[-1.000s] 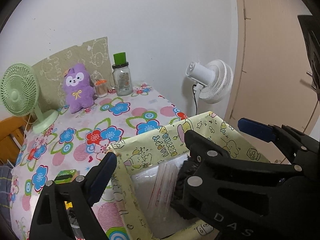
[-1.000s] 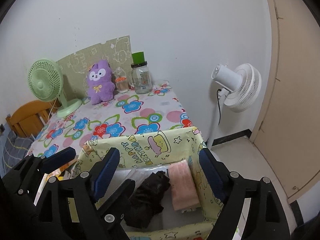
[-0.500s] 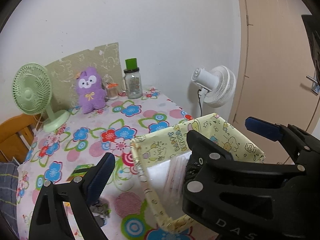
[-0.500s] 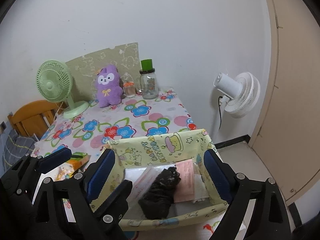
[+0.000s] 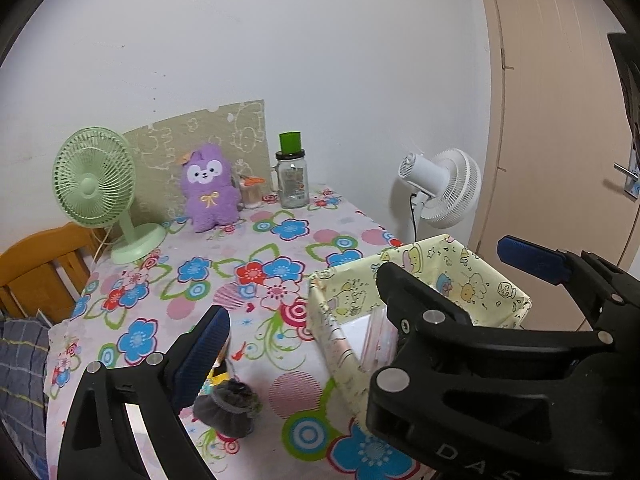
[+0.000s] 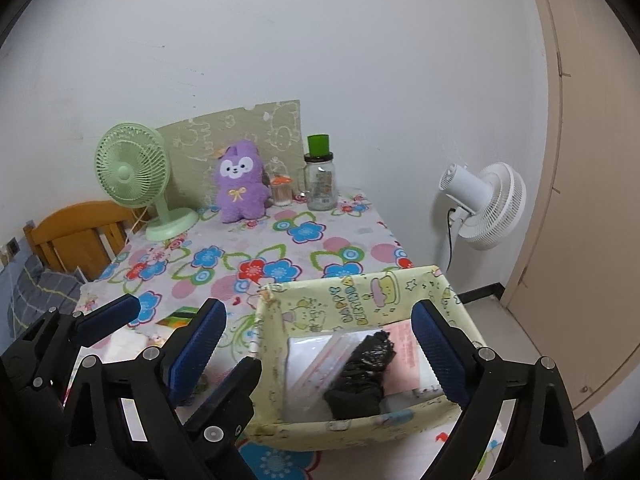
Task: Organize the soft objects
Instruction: 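Withdraw both tools from the box back over the bed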
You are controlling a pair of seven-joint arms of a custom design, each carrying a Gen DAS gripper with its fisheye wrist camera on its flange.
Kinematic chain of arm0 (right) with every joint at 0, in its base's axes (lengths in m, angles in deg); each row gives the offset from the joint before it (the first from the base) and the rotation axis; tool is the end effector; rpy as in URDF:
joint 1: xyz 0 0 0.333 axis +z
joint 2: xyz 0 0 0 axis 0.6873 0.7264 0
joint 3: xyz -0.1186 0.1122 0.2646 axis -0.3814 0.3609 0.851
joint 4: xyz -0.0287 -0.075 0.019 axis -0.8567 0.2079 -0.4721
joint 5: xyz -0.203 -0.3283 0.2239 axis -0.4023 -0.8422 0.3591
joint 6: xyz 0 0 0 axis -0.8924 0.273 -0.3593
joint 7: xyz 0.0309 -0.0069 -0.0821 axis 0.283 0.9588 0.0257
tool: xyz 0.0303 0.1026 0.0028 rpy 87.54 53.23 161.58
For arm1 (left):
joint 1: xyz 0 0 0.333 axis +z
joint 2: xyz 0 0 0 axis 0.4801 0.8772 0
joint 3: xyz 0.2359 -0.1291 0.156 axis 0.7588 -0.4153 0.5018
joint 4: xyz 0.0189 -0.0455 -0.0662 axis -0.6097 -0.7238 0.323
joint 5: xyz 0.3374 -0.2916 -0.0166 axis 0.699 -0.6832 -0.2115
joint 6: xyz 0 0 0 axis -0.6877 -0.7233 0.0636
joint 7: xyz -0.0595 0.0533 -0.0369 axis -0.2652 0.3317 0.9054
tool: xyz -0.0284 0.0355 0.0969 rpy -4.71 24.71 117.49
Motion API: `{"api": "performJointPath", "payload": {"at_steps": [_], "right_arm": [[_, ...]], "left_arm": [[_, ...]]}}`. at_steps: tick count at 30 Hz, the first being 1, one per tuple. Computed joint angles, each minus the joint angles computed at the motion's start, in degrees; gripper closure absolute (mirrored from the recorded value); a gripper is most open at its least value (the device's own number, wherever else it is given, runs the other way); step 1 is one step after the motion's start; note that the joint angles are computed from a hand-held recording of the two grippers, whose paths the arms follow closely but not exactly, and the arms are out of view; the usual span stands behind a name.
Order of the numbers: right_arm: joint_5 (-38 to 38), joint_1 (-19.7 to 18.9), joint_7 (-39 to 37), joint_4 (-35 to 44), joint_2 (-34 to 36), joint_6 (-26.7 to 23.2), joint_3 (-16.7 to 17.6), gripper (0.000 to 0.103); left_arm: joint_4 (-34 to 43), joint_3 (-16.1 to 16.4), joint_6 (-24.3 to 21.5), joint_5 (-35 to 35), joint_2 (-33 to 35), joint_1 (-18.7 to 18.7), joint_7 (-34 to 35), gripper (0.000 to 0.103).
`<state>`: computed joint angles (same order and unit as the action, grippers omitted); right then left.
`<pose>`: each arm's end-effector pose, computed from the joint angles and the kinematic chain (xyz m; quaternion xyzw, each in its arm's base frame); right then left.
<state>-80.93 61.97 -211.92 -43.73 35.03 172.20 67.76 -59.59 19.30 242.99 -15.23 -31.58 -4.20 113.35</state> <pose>0.5528 0.2457 0.3480 -0.4972 0.7215 -0.3745 0.3033 0.6008 -0.4243 0.3465 -0.3742 0.7937 -0.4208 0.2302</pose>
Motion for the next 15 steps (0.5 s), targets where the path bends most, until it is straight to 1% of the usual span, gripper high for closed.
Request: {"api": "performJointPath", "payload": {"at_steps": [9, 15], "right_arm": [[0.10, 1.93, 0.00, 1.75, 1.46, -1.96, 0.74, 0.007], [-0.31, 3.45, 0.59, 3.62, 3.32, -2.81, 0.82, 0.006]], "left_arm": [[-3.78, -2.26, 2.72, -0.11, -2.04, 3.75, 1.04, 0.006], [-6.00, -2.46, 4.29, -1.36, -3.05, 5.02, 2.61, 0.006]]}}
